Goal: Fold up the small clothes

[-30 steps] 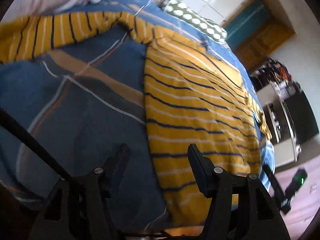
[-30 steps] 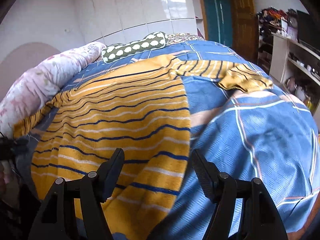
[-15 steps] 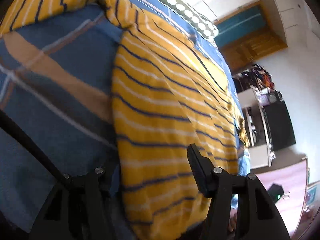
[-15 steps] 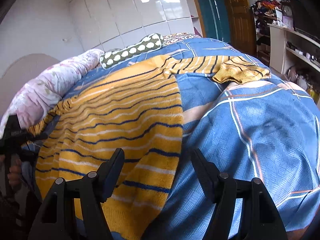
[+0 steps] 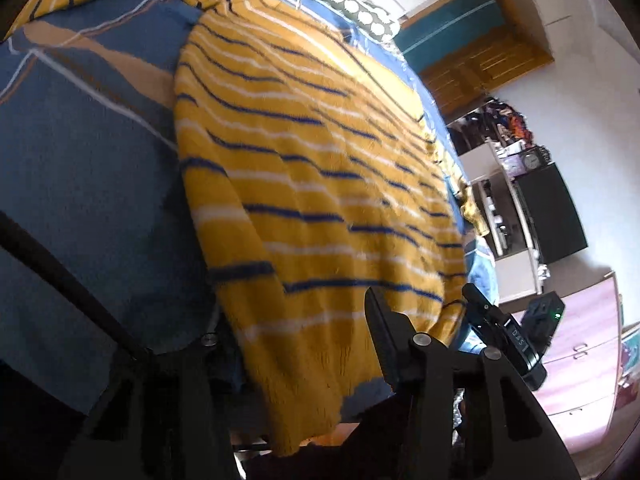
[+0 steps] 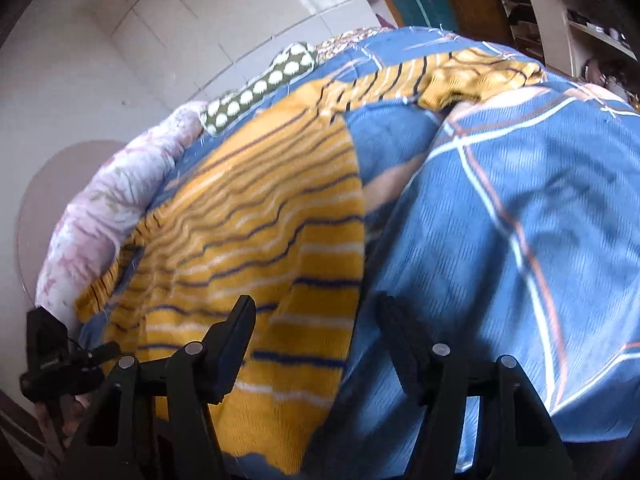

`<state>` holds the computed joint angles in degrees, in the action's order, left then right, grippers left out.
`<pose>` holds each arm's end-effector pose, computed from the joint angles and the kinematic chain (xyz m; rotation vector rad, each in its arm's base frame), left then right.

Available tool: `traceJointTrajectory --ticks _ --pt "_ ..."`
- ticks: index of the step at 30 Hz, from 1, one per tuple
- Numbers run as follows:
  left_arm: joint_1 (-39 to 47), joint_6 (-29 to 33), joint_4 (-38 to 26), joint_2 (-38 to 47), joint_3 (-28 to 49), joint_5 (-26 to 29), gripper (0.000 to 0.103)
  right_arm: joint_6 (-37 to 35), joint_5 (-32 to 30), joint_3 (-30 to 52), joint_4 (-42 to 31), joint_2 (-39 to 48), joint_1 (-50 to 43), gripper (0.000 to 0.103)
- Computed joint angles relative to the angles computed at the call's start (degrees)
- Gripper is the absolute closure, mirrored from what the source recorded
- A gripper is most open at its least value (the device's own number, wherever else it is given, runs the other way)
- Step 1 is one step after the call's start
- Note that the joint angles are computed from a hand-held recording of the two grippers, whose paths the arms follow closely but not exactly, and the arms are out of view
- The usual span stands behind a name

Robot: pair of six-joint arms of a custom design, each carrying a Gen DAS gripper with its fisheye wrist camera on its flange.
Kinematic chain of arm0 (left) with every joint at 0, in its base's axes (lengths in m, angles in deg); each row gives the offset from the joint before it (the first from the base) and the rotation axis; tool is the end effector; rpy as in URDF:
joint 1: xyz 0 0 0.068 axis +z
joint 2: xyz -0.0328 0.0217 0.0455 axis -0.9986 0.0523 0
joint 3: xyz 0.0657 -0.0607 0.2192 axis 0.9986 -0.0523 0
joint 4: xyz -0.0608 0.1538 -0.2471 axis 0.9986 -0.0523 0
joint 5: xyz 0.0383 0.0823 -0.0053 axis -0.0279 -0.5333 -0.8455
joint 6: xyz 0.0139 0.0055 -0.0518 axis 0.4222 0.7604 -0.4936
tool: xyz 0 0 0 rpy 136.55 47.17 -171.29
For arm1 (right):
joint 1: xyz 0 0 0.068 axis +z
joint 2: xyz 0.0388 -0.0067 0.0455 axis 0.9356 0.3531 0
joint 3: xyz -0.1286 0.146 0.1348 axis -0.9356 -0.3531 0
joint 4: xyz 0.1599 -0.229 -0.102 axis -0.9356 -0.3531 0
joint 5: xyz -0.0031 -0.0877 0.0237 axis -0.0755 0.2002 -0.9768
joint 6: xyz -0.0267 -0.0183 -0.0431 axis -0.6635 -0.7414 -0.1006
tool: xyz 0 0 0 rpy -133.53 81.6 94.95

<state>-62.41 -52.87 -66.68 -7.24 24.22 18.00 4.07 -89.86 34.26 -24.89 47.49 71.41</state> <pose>0.2202 0.0753 0.0980 -0.5054 2.4835 -0.8421 0.3029 0.0278 0.0961 -0.0718 2.4270 0.6814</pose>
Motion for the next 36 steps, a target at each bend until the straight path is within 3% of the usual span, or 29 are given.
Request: traceJointTrajectory --ticks 1,2,3,4,6,7,11,13,20,22,25,27,30,34,36 --pt "-1.23 -1.18 0.88 -1.3 -0.74 -1.82 0.055 0.09 1.61 -0.91 0.53 -0.86 0.9 0.035" --pt "-2.66 -1.3 -0.02 -3.0 -0.83 -5.49 0.068 -0.12 3.31 -1.27 0.4 -1.43 1.85 0.037" --pt "-3.68 -1.01 -1.15 -4.15 -0.7 -9.01 0.092 -0.61 5.4 -1.05 -0.48 -1.74 2.92 0.05" --pt "-4.52 -0.94 -1.71 -4.69 -0.48 -12.39 0.095 -1.23 7.05 -0.53 -1.96 -1.92 3.77 0.073" --pt "-2.22 -0.51 -3.83 -6.4 -0.27 -11.55 0.096 -2.92 7.24 0.81 -5.87 -2.36 4.0 0.091" --pt "-1.11 -0.11 -5.37 -8.3 -0.42 -11.44 0.097 -3.55 5.75 0.54 -7.28 -3.77 3.12 0.094" --pt "3.97 3.89 -14.49 -21.16 -2.64 -10.76 0.097 -6.9 -0.98 -2.05 -13.68 -11.56 -0.23 0.095" --pt "7.61 7.1 -19.47 -26.17 -3.54 -9.81 0.097 -9.3 -0.43 -4.28 -17.61 -16.68 0.1 0.095" --pt "11.13 10.01 -20.09 -25.74 -7.02 -13.24 0.093 -13.0 5.77 -6.98 -23.49 -18.91 3.72 0.091" --pt "13.04 11.7 -21.94 -30.04 -7.83 -12.4 0.091 -14.09 5.71 -7.06 -25.04 -21.03 2.97 0.091" --pt "14.92 13.83 -26.02 -42.65 -9.44 -16.12 0.081 -15.37 5.12 -6.63 -25.91 -24.42 -0.73 0.089" --pt "13.4 12.16 -27.72 -47.19 -8.14 -18.69 0.058 -14.73 5.12 -5.3 -24.18 -23.43 -3.13 0.088" --pt "14.56 12.14 -27.83 -48.79 -6.22 -17.09 0.041 -12.9 4.82 0.58 -18.65 -15.29 -9.28 0.085" --pt "9.09 8.87 -26.0 -47.49 -4.58 -21.08 0.036 -8.64 4.89 11.2 -12.9 -1.28 -15.31 0.081" --pt "6.85 7.46 -25.53 -45.3 -3.89 -21.62 0.036 -7.9 6.41 16.27 -11.8 3.66 -15.94 0.069"
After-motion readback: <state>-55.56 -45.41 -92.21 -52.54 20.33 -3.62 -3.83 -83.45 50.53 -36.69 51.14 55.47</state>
